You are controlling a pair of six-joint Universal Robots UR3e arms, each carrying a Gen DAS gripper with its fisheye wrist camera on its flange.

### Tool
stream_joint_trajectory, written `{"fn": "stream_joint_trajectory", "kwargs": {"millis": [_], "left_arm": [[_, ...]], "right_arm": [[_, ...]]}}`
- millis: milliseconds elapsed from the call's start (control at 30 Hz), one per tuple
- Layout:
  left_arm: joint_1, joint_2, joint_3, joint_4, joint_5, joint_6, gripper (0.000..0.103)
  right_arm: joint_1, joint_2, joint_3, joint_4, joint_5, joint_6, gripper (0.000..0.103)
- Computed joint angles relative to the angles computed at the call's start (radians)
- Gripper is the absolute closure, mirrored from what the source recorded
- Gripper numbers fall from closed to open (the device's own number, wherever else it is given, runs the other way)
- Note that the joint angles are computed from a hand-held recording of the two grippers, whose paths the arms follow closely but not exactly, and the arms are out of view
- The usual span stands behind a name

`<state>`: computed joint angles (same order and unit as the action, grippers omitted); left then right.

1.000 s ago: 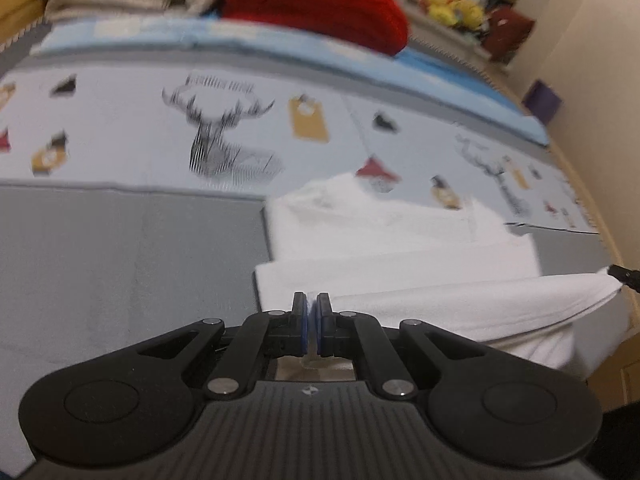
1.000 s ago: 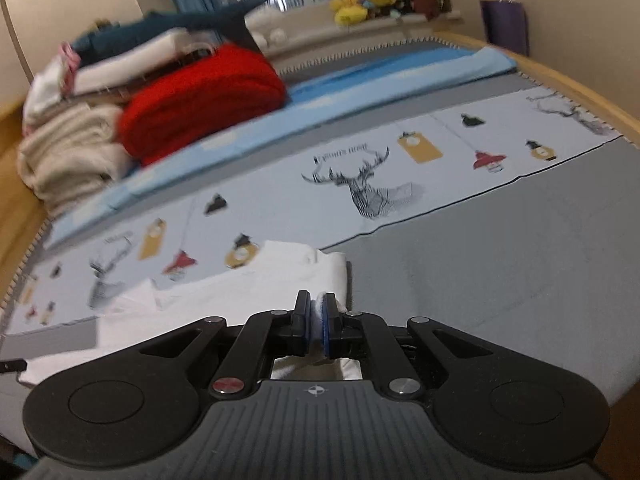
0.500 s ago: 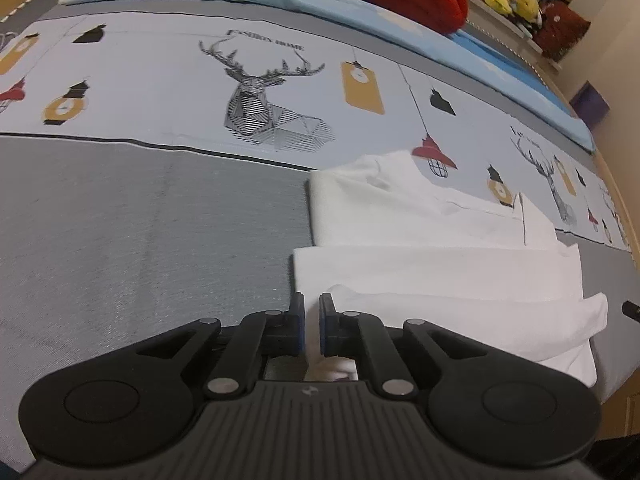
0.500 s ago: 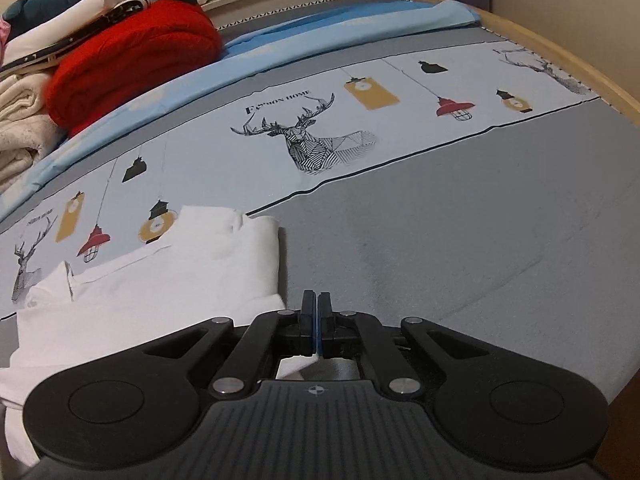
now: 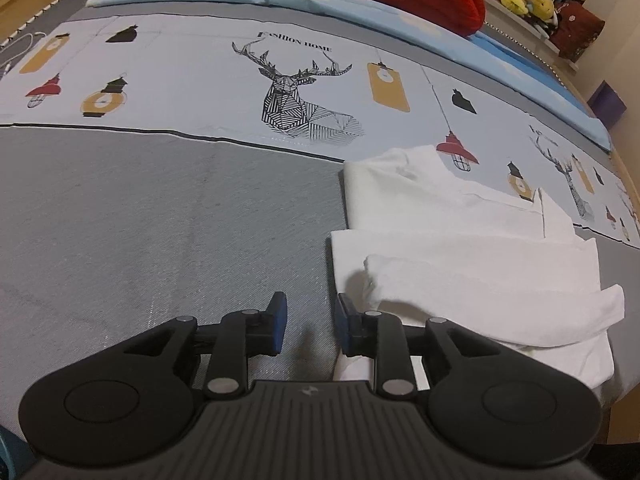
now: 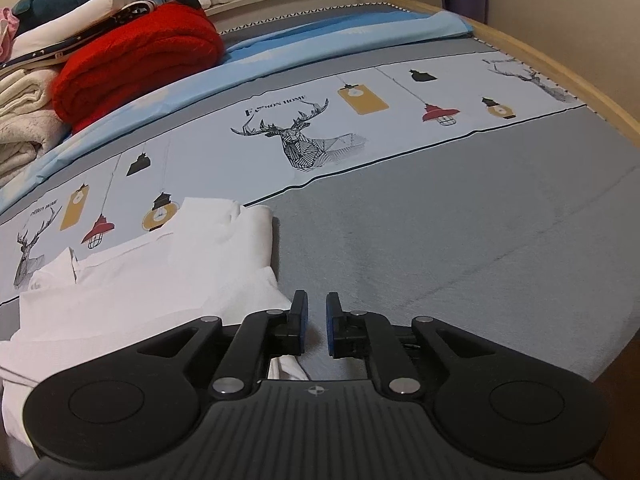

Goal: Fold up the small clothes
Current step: 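Open both tools and lift them off the folded shirt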

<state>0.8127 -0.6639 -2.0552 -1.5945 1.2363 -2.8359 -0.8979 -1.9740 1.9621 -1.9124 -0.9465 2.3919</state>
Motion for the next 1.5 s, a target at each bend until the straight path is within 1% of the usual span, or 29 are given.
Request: {"fn": "stream_joint_trajectory", "kwargs": {"millis": [67, 133, 333, 500, 767, 1200, 1300, 1333, 1400, 1433, 1500], "left_arm": [[-0.004, 0.004, 0.011, -0.009, 0.008, 0.000, 0.074], [-0.007, 0.006, 0.025, -0.019, 0.018, -0.004, 0.074], [-0.037, -0.010, 0.065, -0.022, 0.038, -0.026, 0.073], [-0.032, -0.003, 0.068, -0.029, 0.043, -0.011, 0.071], [0.021, 0.012, 0.077, -0.080, 0.031, 0.046, 0.069], [-0.031, -0.010, 0.051, -0.035, 0.059, 0.023, 0.067], [-0.045, -0.014, 0.042, -0.026, 0.064, 0.023, 0.064], [-0.049, -0.016, 0.039, -0.024, 0.067, 0.026, 0.062], [-0.056, -0.021, 0.034, -0.020, 0.070, 0.032, 0.062], [-0.048, -0.018, 0.034, -0.031, 0.062, 0.044, 0.060], [-0.041, -0.018, 0.034, -0.052, 0.043, 0.071, 0.054]], "right_arm": [[-0.022, -0.016, -0.003, 0.028, 0.005, -0.024, 0.092], [-0.041, -0.030, -0.007, 0.052, 0.011, -0.043, 0.088], [-0.089, -0.050, -0.031, 0.115, 0.036, -0.086, 0.088], [-0.106, -0.063, -0.037, 0.143, 0.051, -0.102, 0.088], [-0.088, -0.062, -0.033, 0.133, 0.044, -0.094, 0.088], [-0.055, -0.045, -0.022, 0.106, 0.034, -0.073, 0.088], [-0.041, -0.032, -0.022, 0.108, 0.030, -0.070, 0.088], [-0.036, -0.029, -0.024, 0.115, 0.030, -0.073, 0.087], [-0.021, -0.022, -0.027, 0.133, 0.024, -0.088, 0.077], [-0.016, -0.023, -0.026, 0.143, 0.023, -0.102, 0.077], [0.003, -0.020, -0.026, 0.152, 0.013, -0.123, 0.076]]}}
